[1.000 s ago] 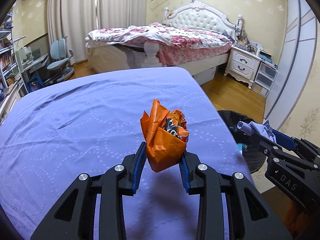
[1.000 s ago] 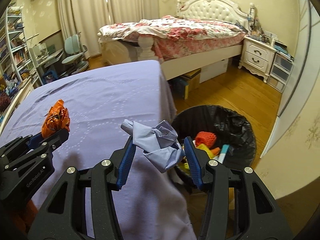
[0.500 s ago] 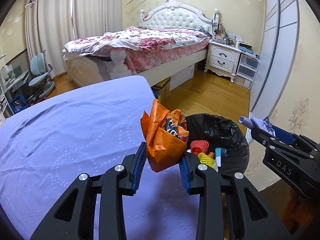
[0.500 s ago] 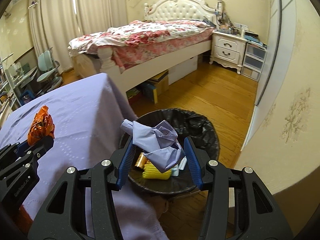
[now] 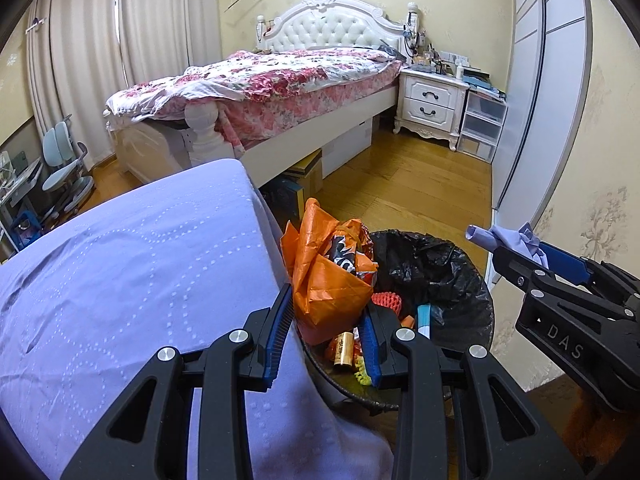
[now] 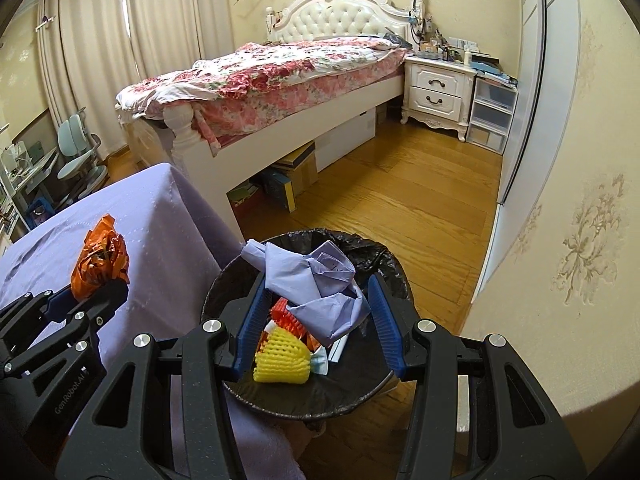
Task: Collect trash
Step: 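Carry bag and cloth over the bin and open both tools to drop them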
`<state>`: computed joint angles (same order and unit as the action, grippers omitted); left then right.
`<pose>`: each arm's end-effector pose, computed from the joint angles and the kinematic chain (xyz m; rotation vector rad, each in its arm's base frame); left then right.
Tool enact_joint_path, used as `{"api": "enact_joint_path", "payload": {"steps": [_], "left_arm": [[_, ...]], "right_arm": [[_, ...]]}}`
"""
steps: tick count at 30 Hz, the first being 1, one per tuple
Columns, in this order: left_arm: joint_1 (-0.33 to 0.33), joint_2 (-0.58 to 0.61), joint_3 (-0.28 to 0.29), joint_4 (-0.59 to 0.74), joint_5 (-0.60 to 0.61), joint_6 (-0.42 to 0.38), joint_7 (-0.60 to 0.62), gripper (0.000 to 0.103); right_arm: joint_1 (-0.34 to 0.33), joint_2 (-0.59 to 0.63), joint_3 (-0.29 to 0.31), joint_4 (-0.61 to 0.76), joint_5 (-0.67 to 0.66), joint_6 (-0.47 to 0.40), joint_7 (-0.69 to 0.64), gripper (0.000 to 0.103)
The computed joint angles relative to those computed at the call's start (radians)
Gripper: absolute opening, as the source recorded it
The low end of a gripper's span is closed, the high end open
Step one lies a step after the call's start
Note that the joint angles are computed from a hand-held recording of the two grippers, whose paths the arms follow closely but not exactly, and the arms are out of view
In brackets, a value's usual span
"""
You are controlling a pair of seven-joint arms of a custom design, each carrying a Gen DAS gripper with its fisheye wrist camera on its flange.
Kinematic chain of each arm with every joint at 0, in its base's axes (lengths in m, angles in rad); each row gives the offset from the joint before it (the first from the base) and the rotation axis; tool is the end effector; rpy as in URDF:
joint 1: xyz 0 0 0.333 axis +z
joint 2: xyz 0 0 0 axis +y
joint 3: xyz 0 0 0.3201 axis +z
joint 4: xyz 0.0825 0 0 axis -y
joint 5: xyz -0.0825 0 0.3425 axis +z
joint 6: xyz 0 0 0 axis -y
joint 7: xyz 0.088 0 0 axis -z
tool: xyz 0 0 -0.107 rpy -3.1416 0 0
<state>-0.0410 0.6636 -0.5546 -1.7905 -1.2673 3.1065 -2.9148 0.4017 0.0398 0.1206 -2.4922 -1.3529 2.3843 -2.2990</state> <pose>0.5917 -0.2445 0.2774 -0.8605 2.4947 -1.0770 0.3828 0.2097 0.3016 -0.9902 2.3594 -0.9506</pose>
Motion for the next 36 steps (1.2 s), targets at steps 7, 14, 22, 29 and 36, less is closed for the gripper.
{"api": "enact_joint_path", "payload": {"steps": [7, 14, 22, 29, 36], "left_arm": [[-0.072, 0.021, 0.069, 0.020, 0.138, 0.001, -0.161, 0.033], [-0.072, 0.035, 0.054, 0.014, 0.249, 0.028, -0.260, 0.033], [-0.021, 0.049, -0.011, -0.007, 0.334, 0.072, -0.333, 0.059], [0.044, 0.067, -0.091, -0.032, 0.407, 0.122, -0.366, 0.070], [0.089, 0.073, -0.133, -0.051, 0.487, 0.143, -0.427, 0.074]], "right_arm": [[-0.016, 0.010, -0.012, 0.001, -0.014, 0.027, 0.006, 0.049], [-0.028, 0.020, -0.021, 0.002, -0.031, 0.047, 0.022, 0.049], [-0.031, 0.020, -0.022, -0.004, -0.036, 0.044, 0.041, 0.049], [-0.031, 0.014, -0.021, -0.010, -0.018, 0.036, 0.048, 0.057], [-0.022, 0.004, -0.012, -0.012, 0.003, 0.006, 0.039, 0.065]]}}
